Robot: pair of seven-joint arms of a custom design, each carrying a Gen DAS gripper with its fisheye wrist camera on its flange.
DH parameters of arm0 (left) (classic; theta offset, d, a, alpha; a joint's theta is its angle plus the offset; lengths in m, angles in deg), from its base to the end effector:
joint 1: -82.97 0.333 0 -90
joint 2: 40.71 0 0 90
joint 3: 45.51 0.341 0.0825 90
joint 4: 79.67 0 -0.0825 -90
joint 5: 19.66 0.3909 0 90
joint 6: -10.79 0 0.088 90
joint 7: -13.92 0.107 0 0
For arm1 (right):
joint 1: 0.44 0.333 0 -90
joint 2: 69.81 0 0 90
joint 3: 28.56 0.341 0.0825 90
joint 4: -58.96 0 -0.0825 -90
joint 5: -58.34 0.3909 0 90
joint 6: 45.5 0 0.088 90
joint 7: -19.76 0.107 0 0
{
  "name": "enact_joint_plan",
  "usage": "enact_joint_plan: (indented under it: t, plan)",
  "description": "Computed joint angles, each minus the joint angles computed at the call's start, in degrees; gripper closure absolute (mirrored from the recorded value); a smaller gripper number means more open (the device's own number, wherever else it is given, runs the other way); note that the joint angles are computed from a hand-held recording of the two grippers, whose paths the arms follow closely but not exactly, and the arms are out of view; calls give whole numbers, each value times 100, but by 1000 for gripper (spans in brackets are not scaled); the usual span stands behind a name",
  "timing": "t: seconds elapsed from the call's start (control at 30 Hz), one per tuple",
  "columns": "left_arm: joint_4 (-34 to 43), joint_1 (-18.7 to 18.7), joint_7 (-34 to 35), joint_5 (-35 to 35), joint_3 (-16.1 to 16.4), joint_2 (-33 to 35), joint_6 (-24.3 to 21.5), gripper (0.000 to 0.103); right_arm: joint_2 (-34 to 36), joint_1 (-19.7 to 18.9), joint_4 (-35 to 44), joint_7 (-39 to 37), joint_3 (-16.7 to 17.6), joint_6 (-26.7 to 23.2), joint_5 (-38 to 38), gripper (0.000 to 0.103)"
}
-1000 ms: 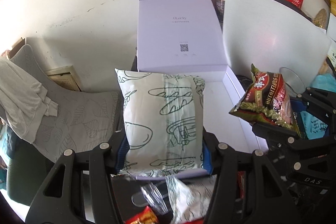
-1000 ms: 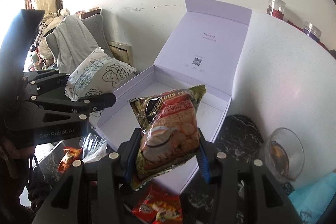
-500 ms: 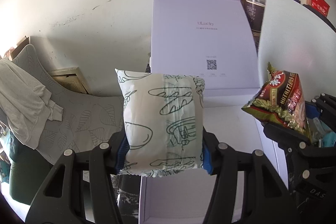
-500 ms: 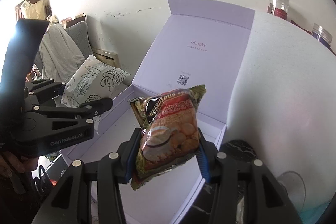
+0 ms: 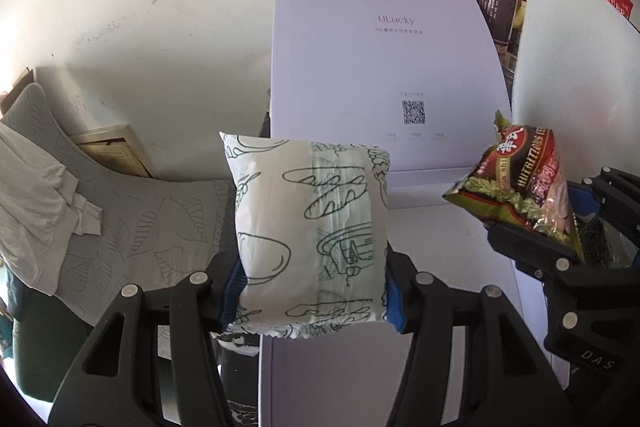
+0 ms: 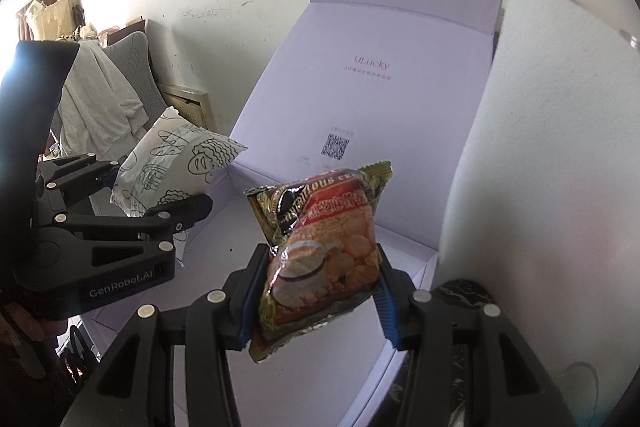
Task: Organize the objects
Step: 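Lower both bags into the box and open both tools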
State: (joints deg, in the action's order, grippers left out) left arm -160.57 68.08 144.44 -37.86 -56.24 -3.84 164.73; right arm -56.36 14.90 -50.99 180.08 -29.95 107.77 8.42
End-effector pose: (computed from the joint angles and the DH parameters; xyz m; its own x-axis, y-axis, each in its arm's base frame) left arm 0.7300 -0.2964 0.4163 -0.7311 -0.6805 -0.0489 -0.4970 0.5804 -0.6451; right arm 0.6297 0.1815 0.4410 -0.2867 -0.9580 0.0010 -0.7009 0.2090 -0.6819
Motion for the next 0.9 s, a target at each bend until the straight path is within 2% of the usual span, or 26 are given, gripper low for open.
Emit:
enact_joint_plan:
  t: [0.43, 0.67, 0.8, 0.9]
  plan:
    - [295, 11, -127, 64, 21, 248, -339, 48, 386, -110, 227, -504, 16, 85, 694, 53]
    - [315, -2, -224, 131, 77, 239, -414, 47, 295, 31, 157, -219, -63, -8, 503, 53]
    - [69, 26, -203, 111, 35, 35, -338, 47, 222, 38, 116, -162, -50, -90, 470, 51]
    - [-142, 160, 52, -102, -141, -122, -125, 47, 136, 59, 79, -41, -55, -164, 371, 51]
